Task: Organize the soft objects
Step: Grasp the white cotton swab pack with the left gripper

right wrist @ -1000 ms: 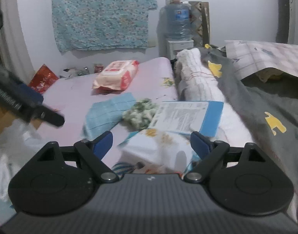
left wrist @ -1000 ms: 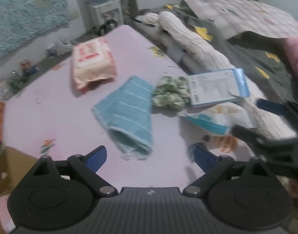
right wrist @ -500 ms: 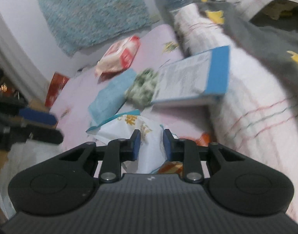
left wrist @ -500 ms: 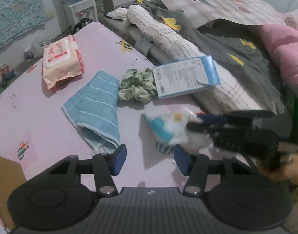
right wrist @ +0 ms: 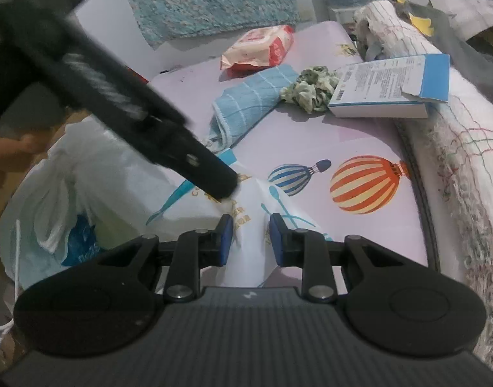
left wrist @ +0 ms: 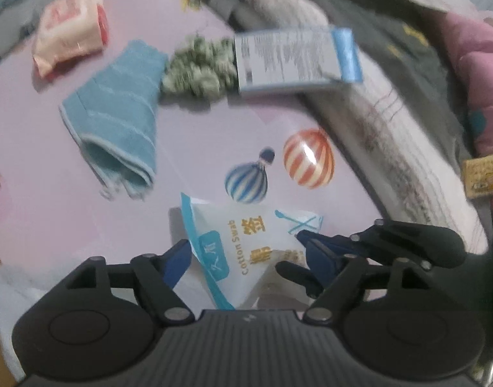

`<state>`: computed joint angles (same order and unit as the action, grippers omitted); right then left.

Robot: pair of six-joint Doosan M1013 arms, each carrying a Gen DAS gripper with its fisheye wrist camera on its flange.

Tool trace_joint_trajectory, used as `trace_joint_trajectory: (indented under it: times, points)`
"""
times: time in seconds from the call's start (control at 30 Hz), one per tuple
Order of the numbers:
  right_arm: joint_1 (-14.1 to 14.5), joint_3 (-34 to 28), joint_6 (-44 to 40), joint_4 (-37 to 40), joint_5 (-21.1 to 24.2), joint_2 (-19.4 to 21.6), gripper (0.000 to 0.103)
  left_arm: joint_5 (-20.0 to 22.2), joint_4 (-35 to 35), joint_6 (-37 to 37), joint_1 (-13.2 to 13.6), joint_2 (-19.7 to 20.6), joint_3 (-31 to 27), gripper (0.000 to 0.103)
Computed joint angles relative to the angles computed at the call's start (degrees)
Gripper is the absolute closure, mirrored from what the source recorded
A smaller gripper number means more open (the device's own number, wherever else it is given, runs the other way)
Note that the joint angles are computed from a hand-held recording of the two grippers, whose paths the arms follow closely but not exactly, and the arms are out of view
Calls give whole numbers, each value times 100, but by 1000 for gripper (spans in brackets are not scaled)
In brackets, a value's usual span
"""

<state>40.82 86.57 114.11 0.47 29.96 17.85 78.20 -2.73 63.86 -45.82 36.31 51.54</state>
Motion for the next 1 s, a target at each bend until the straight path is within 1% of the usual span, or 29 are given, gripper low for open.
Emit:
trace_joint_trajectory:
  times: [0.03,0.1,0.13,0.17,0.2,0.23,0.27,0.3,0.33,0.37,0.43,0.5,0.53,0.57,0.6,0.63,0.67,0.8,1.0]
  points:
    - [5,51,-29,38,-60,-33,75,62,-57,-49,11,47,-40,23]
    - [-12,128,-117,218,-159,-81,65,152,-85,-121,18,116,-87,22]
    - [-17,173,-84,236,-215,-116,58,166,-98,-146,24,133,-90,21]
    - [-18,239,-48,249,-305,-160,54,158,-135,-178,34,141,-84,21]
    - [-21,290,-29,285,-377,-195,52,148,-167,-213,44,150,-79,21]
    - [-19,330,59,245,-433,-222,47,143,-180,-242,50,152,-74,21]
    - [2,368,332,9,-474,-249,37,147,-186,-257,55,153,-72,22]
    - [33,376,654,-308,-452,-259,32,145,-200,-265,62,158,-74,22]
    - [66,381,971,-656,-412,-258,29,148,-211,-277,67,159,-74,22]
    - [78,375,1097,-806,-358,-244,29,141,-238,-279,73,156,-63,22]
    - [46,342,1036,-613,-259,-190,28,127,-288,-278,78,163,-73,23]
    - [43,320,972,-550,-227,-140,29,130,-294,-305,71,166,-87,23]
    - [61,291,1068,-681,-178,-115,33,138,-284,-318,65,166,-95,23]
    - [87,277,1173,-850,-150,-109,43,150,-254,-346,55,167,-107,23]
    - [92,267,1166,-865,-161,-111,50,120,-276,-363,55,154,-95,23]
    - [65,274,945,-581,-228,-126,61,100,-297,-390,54,137,-81,23]
    - [55,264,927,-467,-212,-136,62,40,-326,-406,55,103,-39,23]
    - [154,267,1484,-1039,-93,-185,65,-290,-431,-403,40,-85,207,24]
    - [306,453,2321,-1754,-164,-411,67,-762,-597,-537,-17,-433,575,27]
